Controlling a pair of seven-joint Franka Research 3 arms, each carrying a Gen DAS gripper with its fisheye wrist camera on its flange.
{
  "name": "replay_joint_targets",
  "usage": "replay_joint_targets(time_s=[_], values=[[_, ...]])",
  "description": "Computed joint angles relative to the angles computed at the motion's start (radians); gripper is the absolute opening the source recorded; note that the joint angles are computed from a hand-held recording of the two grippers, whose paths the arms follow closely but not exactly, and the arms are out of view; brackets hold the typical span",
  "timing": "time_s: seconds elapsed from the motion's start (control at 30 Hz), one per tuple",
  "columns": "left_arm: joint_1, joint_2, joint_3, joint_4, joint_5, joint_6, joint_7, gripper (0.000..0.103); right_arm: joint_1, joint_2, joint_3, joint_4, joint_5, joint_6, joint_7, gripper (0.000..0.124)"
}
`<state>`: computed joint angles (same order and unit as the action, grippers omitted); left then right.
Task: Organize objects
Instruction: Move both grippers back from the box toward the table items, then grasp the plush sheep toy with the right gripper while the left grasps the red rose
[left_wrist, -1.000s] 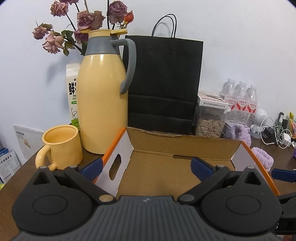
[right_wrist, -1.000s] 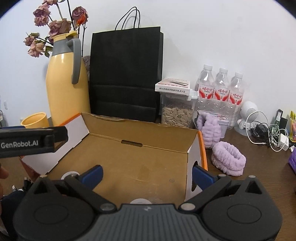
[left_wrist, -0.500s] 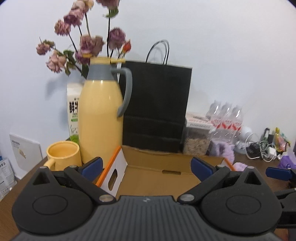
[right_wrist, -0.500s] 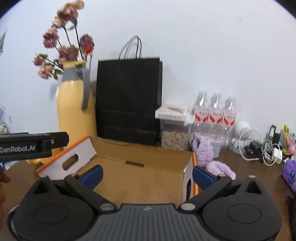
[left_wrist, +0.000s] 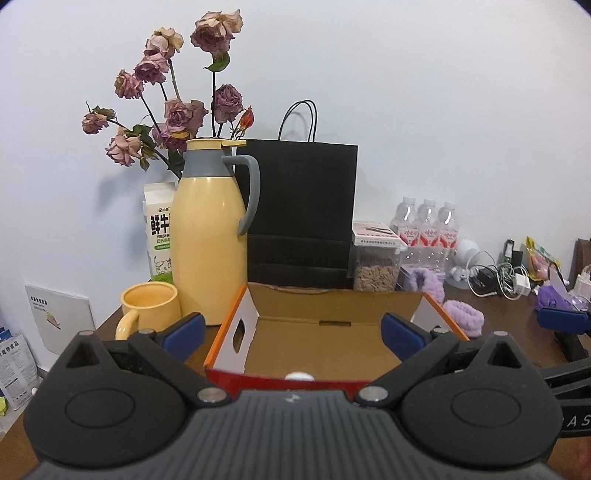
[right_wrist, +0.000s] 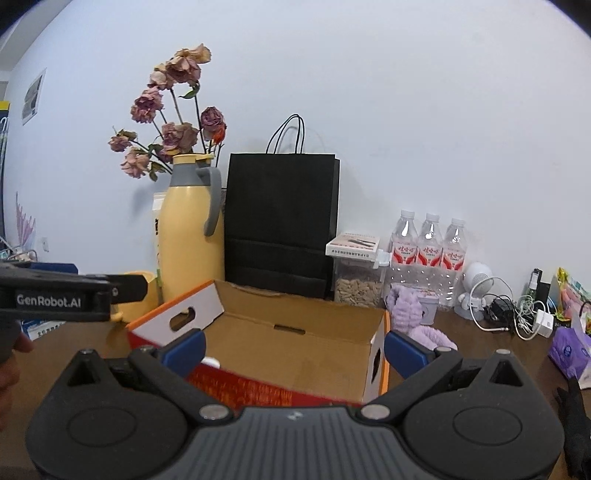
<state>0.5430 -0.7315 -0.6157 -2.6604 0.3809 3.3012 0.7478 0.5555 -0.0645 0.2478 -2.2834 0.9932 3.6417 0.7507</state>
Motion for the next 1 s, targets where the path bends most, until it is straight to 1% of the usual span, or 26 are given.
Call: replay_joint_targets(time_s=[0.13, 0.3, 0.47, 0.57, 0.7, 0.8, 0.9, 1.0], values=[[-0.086, -0.049, 0.060, -0.061, 0.004, -0.022, 0.007, 0.103, 0.010, -0.053, 0.010, -0.081, -0.006, 0.012, 0.043, 0.103], [-0.182, -0.106, 0.126, -0.134, 0.016, -0.052, 0.014, 0.103, 0.008, -0.115, 0.039, -0.170, 0.020, 0.013, 0.072, 0.103], [-0.268, -0.162, 0.183, -0.196, 0.029, -0.117, 0.017, 0.103, 0.003, -0.161, 0.067, -0.242, 0.054, 0.003, 0.097, 0.103], [-0.307, -0.190, 0.211, -0.228, 0.038, -0.160, 0.013, 0.103, -0.009, -0.175, 0.090, -0.261, 0.100, -0.021, 0.077, 0.103], [-0.368, -0.214, 0.261, -0.268, 0.045, -0.218, 0.009, 0.103, -0.019, -0.179, 0.119, -0.273, 0.195, -0.048, 0.021, 0.103], [-0.403, -0.221, 0.294, -0.290, 0.051, -0.244, 0.015, 0.103, -0.018, -0.174, 0.127, -0.271, 0.264, -0.063, -0.025, 0.103], [-0.429, -0.217, 0.317, -0.298, 0.055, -0.266, 0.023, 0.103, -0.005, -0.165, 0.118, -0.263, 0.308, -0.062, -0.064, 0.103], [-0.453, -0.215, 0.333, -0.306, 0.056, -0.272, 0.033, 0.103, 0.017, -0.169, 0.083, -0.280, 0.242, -0.070, -0.009, 0.103]])
